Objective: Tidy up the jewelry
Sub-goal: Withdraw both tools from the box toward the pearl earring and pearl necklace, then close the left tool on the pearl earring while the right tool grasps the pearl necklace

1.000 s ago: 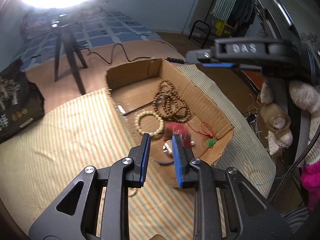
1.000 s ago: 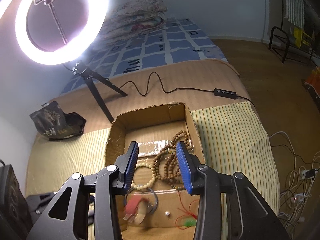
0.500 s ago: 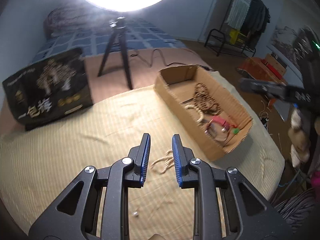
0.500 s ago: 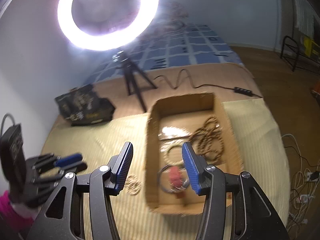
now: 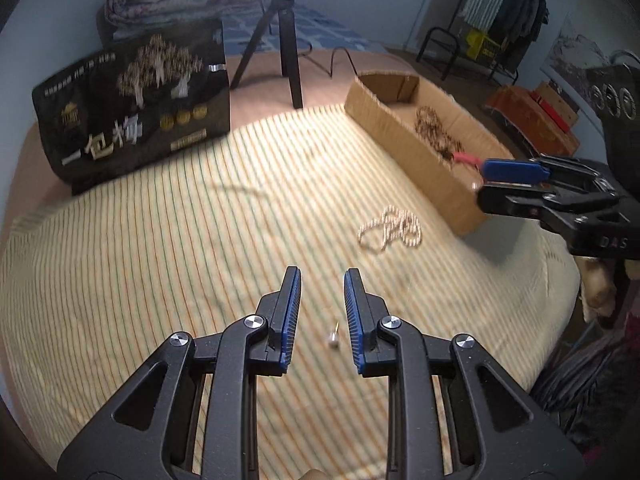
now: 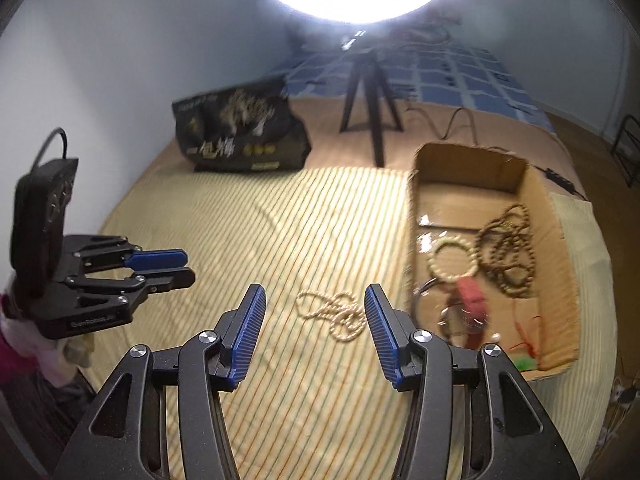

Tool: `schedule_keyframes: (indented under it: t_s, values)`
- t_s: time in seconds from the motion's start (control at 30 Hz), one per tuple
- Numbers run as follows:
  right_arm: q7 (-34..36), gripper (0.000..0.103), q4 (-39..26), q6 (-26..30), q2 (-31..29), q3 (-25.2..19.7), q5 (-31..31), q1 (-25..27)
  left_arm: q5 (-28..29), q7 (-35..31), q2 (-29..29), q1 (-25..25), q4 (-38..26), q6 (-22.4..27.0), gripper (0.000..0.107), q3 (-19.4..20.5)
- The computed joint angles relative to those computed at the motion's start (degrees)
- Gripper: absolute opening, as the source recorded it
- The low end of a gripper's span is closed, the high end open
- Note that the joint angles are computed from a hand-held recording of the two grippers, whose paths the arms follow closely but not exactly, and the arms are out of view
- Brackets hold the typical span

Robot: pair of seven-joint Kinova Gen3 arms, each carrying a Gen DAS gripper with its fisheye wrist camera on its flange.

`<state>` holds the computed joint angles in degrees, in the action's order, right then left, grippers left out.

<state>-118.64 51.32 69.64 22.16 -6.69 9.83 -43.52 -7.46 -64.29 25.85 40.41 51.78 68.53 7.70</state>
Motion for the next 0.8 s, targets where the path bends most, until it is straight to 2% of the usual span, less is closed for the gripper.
schedule_keyframes:
  t_s: [0.27, 0.53, 0.57, 0.63, 0.8]
  values:
    - [-0.96, 0.050, -0.37, 1.88, 3.73, 0.58, 1.41, -2.76, 4.54, -1.66, -1.33, -2.41, 5.47, -1.46, 0.021, 1.83]
    - [-8.78, 0.051, -0.10, 3.33, 6.04, 2.77, 4.42, -5.66, 7.65, -2.20, -0.94, -3.63, 6.99, -1.90, 0.021, 2.55]
    - [-9.47, 0.052, 0.18, 3.40, 6.11, 2.97, 5.12, -6.02, 7.92, -2.25, -0.81, -3.71, 7.07, -1.87, 0.021, 2.62]
    - [-11.09, 0.062, 1.19, 3.05, 5.99, 3.18, 6.25, -6.58, 8.18, -2.30, -0.32, -3.68, 6.94, -1.65, 0.021, 2.65]
    - [-13.30, 0.066, 3.82, 0.79, 5.53, 2.69, 7.36, -6.49, 7.70, -2.95, 1.04, -2.75, 6.20, -1.06, 0.021, 2.52]
